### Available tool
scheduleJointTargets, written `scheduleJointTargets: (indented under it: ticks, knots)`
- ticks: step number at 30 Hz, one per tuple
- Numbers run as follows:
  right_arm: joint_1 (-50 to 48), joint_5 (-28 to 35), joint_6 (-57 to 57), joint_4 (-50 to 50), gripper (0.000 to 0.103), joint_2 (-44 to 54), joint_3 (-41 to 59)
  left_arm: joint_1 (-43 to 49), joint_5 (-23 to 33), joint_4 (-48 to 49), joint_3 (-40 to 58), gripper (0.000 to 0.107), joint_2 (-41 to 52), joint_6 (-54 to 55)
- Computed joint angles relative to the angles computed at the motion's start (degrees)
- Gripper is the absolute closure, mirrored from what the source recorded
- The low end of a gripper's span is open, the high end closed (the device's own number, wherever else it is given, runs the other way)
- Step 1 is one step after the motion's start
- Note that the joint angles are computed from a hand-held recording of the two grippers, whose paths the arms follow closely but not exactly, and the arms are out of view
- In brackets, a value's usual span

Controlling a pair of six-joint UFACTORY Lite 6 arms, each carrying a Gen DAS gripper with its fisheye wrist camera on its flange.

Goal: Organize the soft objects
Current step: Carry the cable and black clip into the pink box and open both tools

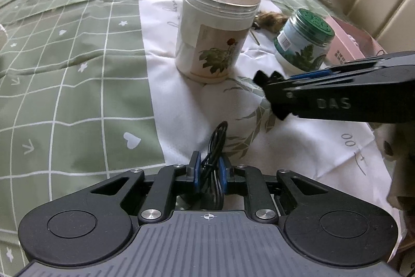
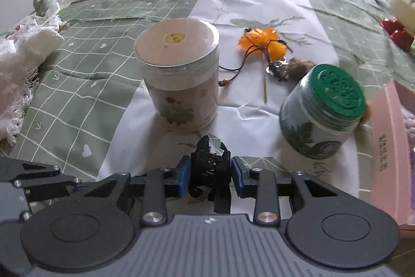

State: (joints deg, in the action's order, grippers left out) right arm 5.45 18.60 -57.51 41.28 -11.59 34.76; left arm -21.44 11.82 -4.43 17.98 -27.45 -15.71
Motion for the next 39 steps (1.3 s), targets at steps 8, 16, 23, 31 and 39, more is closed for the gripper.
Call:
scheduleJointTargets:
  ticks: [8,16,23,31,39]
  knots:
    - [-7.84,10.14,-2.21,-2.44,0.07,-8.08,1.76,3.38,10.79,4.21,8.24,0.091,-10.19,-0.94]
    - [-26.52,23.0,-16.99,7.11,0.07,-4.38,18.94,0.99,11.38,18.62,39.9,0.091,11.45,-9.81]
    - [-45.87,28.76,-33.89,16.17,0.07,9.79,37.23,-12.33,8.78,21.03,69.64,0.091,39.52,-18.37]
    - [-57.64,30.96,-41.04,16.91,0.07,28.94,51.04,-21.29,12.93,7.53,106.41,0.09,73.49,-13.63]
    - [-59.12,33.74,-42.2,11.36,0.052,37.28,51.64,-23.57,8.56,0.39,95.43,0.088,74.24,-13.75]
